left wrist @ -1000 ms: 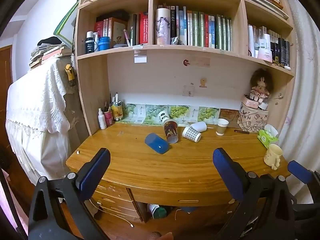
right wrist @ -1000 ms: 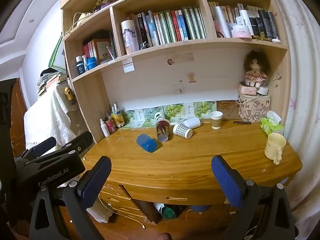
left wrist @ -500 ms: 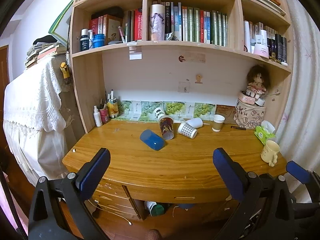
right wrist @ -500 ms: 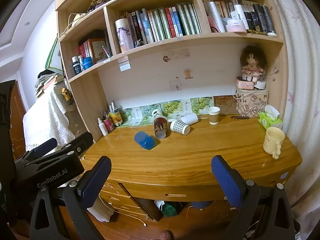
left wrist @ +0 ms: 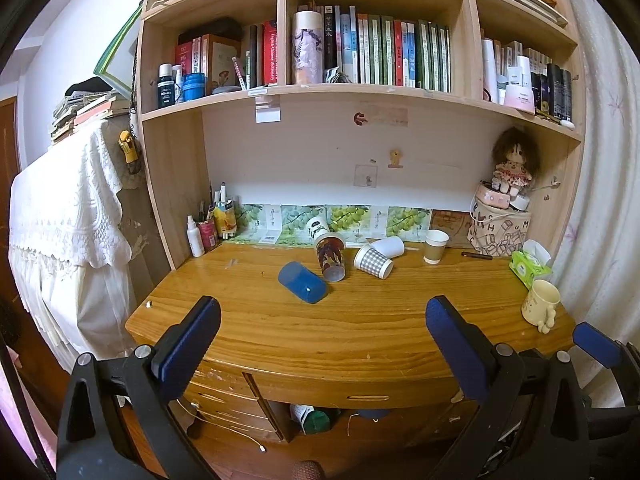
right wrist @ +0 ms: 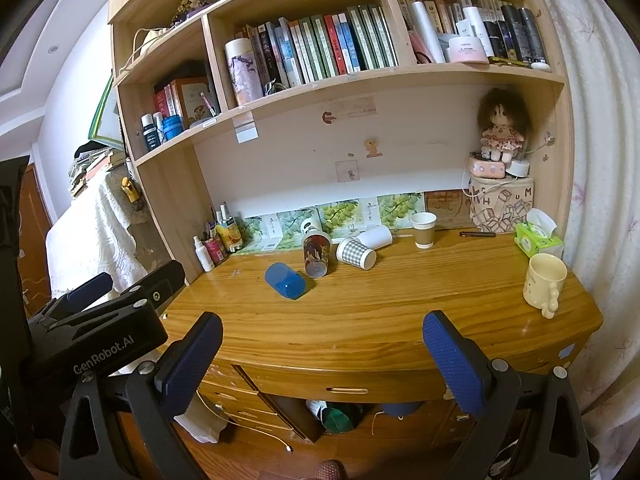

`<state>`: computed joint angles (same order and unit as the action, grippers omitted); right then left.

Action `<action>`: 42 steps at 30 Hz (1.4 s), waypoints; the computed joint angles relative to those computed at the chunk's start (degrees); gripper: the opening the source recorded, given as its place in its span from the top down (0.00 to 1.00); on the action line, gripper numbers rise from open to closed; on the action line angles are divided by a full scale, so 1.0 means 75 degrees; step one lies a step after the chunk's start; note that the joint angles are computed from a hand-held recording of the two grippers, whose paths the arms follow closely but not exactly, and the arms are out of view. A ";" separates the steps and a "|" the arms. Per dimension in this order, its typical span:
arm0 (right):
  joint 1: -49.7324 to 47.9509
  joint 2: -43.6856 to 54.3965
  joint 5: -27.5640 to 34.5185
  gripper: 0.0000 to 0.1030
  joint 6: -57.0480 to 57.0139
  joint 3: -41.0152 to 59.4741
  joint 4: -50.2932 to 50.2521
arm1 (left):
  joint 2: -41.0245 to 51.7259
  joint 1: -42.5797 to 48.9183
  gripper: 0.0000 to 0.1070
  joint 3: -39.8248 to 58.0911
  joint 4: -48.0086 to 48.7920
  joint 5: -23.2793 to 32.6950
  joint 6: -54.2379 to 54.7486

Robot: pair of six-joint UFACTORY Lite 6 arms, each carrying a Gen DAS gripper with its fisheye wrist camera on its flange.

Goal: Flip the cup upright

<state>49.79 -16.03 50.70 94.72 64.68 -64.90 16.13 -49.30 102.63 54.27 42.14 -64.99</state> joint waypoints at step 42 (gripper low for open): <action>-0.2249 -0.0210 -0.1277 0.02 -0.1854 -0.0295 0.1986 | 0.3584 0.0164 0.04 0.4931 -0.2762 0.1106 0.2931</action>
